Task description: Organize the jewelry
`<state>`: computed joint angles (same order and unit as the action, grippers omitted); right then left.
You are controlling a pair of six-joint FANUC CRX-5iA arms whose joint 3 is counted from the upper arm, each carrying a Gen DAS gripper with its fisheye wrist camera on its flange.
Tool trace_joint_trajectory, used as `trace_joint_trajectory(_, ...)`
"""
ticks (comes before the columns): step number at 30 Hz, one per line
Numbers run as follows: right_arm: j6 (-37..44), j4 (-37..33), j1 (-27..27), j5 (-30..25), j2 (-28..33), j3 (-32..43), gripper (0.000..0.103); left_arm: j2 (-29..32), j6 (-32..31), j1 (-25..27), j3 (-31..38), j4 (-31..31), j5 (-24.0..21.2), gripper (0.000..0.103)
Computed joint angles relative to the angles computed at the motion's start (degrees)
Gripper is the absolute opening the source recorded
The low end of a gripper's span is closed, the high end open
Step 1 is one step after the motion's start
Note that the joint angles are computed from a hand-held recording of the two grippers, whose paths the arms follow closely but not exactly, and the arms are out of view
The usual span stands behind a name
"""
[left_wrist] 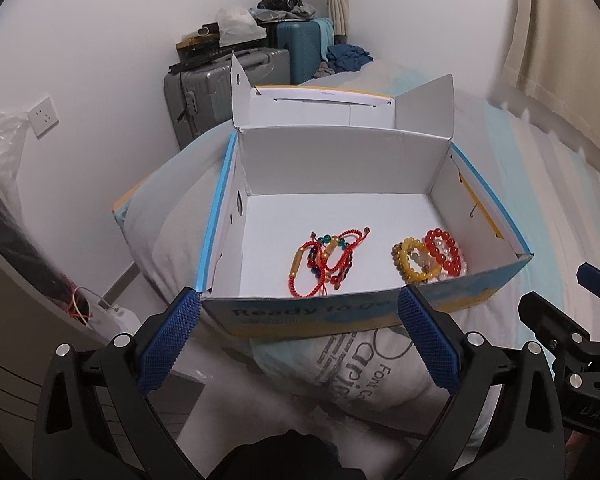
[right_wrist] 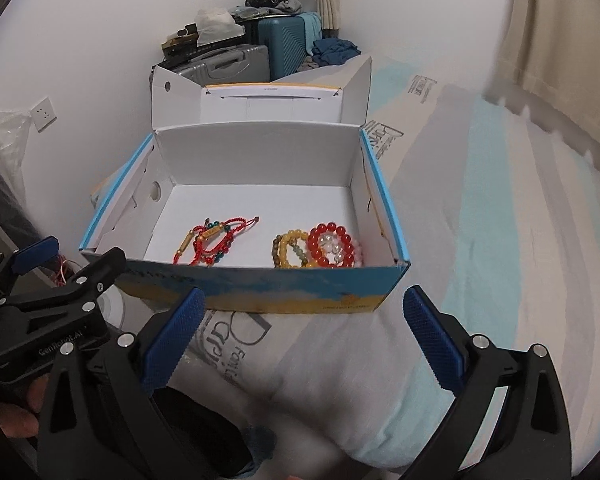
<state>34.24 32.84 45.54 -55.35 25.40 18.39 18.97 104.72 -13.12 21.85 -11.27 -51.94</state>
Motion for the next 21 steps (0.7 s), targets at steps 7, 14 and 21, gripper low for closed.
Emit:
trace_joint_trajectory(7, -0.3, 0.3, -0.1, -0.7, 0.1, 0.3, 0.095, 0.9, 0.6, -0.4, 1.1, -0.7, -1.6, 0.097)
trace_joint_trajectory(14, -0.3, 0.3, -0.3, -0.6, 0.1, 0.2, 0.095, 1.4, 0.8, -0.7, 1.8, -1.2, -1.7, 0.097)
trace_joint_trajectory(21, 0.1, 0.0, -0.4, -0.5, 0.1, 0.2, 0.095, 1.6, 0.8, -0.8, 2.0, -1.2, -1.7, 0.097)
